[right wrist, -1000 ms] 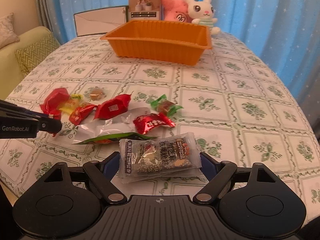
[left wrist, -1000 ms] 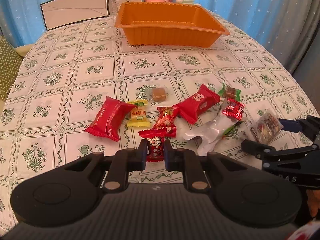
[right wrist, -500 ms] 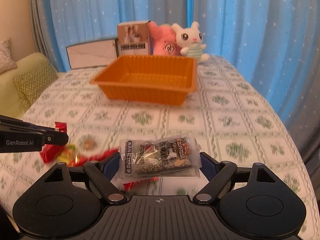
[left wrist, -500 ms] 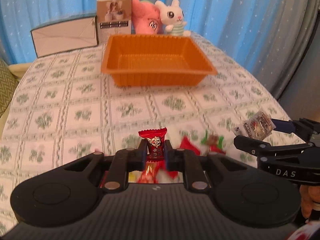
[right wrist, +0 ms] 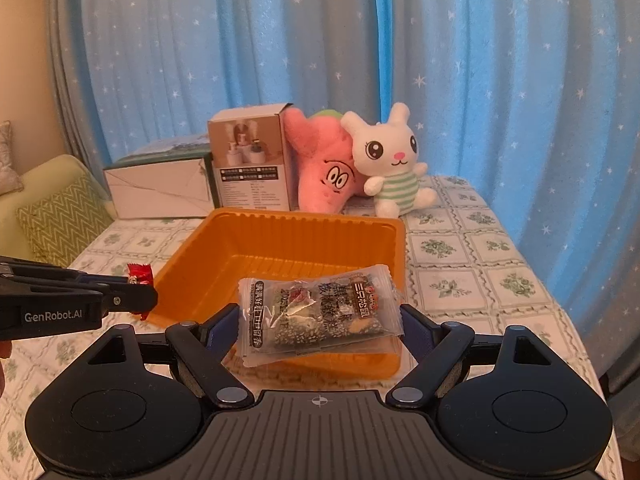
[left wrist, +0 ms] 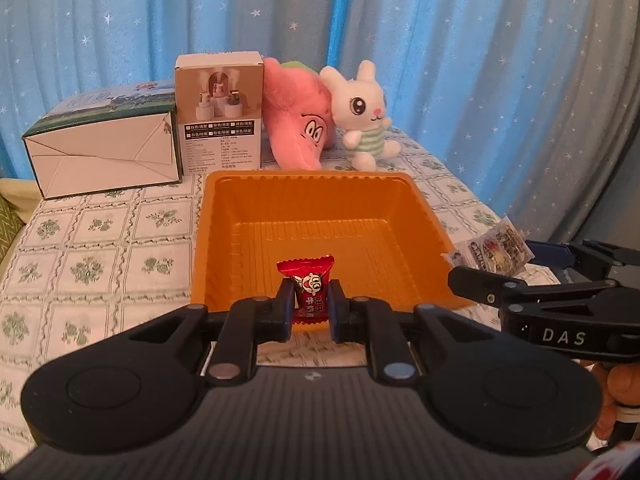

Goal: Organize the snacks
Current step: 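Carry both snacks to the orange tray and open both tools to drop them, then move both open tools back from the tray toward the snack pile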

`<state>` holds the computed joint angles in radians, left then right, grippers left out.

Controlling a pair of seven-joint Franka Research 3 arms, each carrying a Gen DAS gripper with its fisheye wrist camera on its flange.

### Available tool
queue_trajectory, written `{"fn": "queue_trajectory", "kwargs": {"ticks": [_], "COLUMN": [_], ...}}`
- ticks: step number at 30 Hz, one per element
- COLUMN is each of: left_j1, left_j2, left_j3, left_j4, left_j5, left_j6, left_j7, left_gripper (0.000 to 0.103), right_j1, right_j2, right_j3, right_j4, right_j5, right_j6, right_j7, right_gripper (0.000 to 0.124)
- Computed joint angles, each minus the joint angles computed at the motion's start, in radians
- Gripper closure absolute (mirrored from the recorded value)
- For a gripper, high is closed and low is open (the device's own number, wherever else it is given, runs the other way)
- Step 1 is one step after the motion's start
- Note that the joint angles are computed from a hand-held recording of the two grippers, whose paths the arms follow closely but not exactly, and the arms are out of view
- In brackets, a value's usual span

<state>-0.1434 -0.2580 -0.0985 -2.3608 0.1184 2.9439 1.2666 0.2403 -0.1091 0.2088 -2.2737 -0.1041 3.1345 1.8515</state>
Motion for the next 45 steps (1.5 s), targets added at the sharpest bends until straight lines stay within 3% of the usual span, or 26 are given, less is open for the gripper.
{"fn": "queue_trajectory", "kwargs": {"ticks": [9,11,12,13,21,26,30,35,45], "left_j1": [0.045,0.062,0.079,0.088,0.091,0.095,0.081,0.081,0.06], "left_j2": [0.164,0.18,0.181,0.176,0.124,0.099,0.081,0.032,-0.17], "left_j3": [-0.008,-0.017,-0.026,-0.029,-0.011,-0.007,0.005,-0.006,-0.036], "left_j4": [0.104,0.114,0.112,0.103,0.038,0.009,-0.01,-0.052,-0.188], "left_j5": [0.014,0.038,0.082,0.104,0.094,0.097,0.07,0.077,0.109], "left_j6": [0.028,0.026,0.027,0.036,0.066,0.078,0.078,0.074,0.008], "left_j7": [0.004,-0.027,-0.078,-0.107,-0.113,-0.122,-0.103,-0.113,-0.187], "left_gripper": [0.087,0.077,0.068,0.067,0.067,0.067,0.067,0.067,0.067], "right_j1": [0.087,0.106,0.112,0.118,0.145,0.209,0.246,0.221,0.115], "right_j2": [0.15,0.167,0.172,0.178,0.216,0.229,0.226,0.195,-0.004], "right_j3": [-0.094,-0.113,-0.119,-0.125,-0.148,-0.226,-0.267,-0.243,-0.107], "right_j4": [0.132,0.147,0.15,0.155,0.178,0.178,0.188,0.164,-0.022], "right_j5": [0.011,0.013,0.021,0.026,0.105,0.04,-0.005,-0.002,0.098], "right_j6": [-0.05,-0.056,-0.056,-0.057,-0.021,0.036,0.026,0.022,0.01], "right_j7": [0.001,0.001,-0.008,-0.013,-0.058,0.019,0.035,0.035,-0.003], "right_gripper": [0.041,0.041,0.041,0.041,0.039,0.037,0.037,0.037,0.037]}}
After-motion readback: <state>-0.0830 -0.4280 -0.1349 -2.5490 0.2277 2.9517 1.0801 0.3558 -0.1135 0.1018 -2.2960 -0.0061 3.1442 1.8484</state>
